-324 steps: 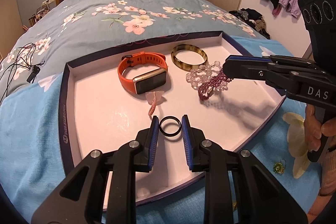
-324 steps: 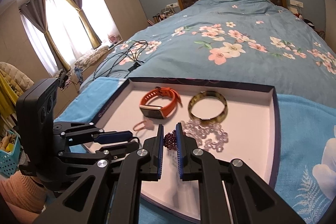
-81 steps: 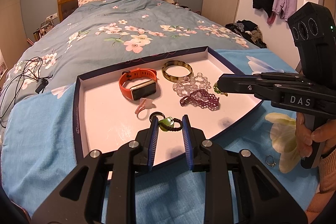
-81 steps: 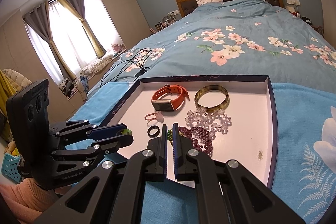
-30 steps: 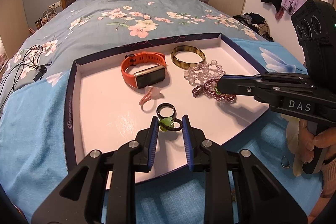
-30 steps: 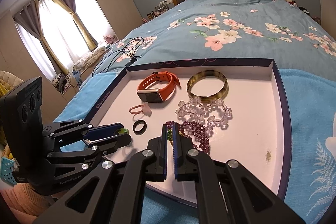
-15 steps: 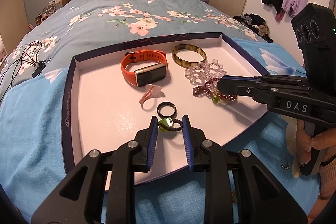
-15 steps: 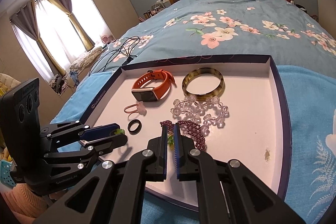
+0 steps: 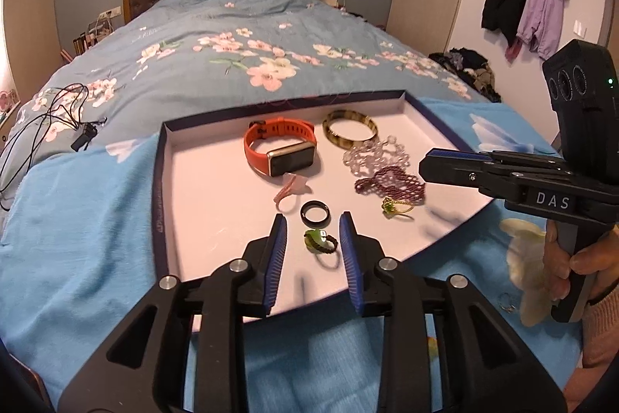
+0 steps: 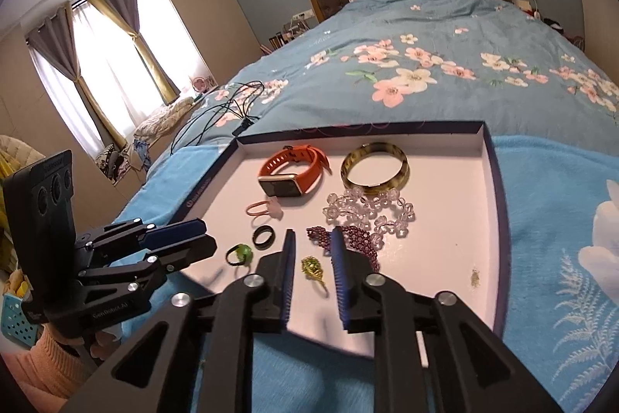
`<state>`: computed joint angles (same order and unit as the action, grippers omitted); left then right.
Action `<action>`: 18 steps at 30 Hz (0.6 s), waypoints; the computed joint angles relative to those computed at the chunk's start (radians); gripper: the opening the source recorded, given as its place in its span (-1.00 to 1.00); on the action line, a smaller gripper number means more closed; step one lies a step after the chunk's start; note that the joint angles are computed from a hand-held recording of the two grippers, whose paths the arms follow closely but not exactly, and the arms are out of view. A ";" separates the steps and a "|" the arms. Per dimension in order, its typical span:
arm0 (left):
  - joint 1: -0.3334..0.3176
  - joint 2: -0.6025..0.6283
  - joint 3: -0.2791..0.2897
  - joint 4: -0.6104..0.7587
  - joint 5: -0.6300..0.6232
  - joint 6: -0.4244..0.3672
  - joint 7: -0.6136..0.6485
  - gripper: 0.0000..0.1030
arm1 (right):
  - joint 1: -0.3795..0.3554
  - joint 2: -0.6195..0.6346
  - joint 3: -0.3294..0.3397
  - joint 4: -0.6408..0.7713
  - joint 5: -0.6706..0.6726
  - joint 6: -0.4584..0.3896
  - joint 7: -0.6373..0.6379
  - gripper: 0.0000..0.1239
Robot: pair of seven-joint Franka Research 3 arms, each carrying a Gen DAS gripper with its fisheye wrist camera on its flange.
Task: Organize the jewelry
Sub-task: 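Open both tools to release the hair tie and ring in the box, then move the left tool to the yellow-green hair tie while the right tool approaches the silver ring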
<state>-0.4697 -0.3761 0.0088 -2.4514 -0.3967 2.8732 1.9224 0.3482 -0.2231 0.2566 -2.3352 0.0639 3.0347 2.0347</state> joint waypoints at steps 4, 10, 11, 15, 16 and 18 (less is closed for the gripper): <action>-0.032 -0.078 0.029 -0.052 -0.016 -0.002 0.032 -0.39 | 0.019 -0.059 -0.004 -0.043 0.017 0.009 -0.027 -0.57; -0.087 -0.190 0.071 -0.142 -0.023 -0.034 0.071 -0.32 | 0.007 -0.169 0.026 -0.126 0.027 -0.032 -0.034 -0.38; -0.095 -0.208 0.076 -0.158 -0.022 -0.047 0.078 -0.31 | -0.001 -0.192 0.036 -0.145 0.026 -0.044 -0.025 -0.37; -0.124 -0.254 0.080 -0.205 -0.023 -0.081 0.088 -0.26 | -0.019 -0.256 0.068 -0.196 0.013 -0.110 0.006 -0.36; -0.127 -0.261 0.078 -0.214 -0.022 -0.086 0.089 -0.24 | -0.007 -0.267 0.061 -0.208 0.019 -0.120 0.005 -0.36; -0.135 -0.272 0.076 -0.230 -0.020 -0.094 0.092 -0.17 | 0.012 -0.288 0.059 -0.232 0.029 -0.143 0.010 -0.31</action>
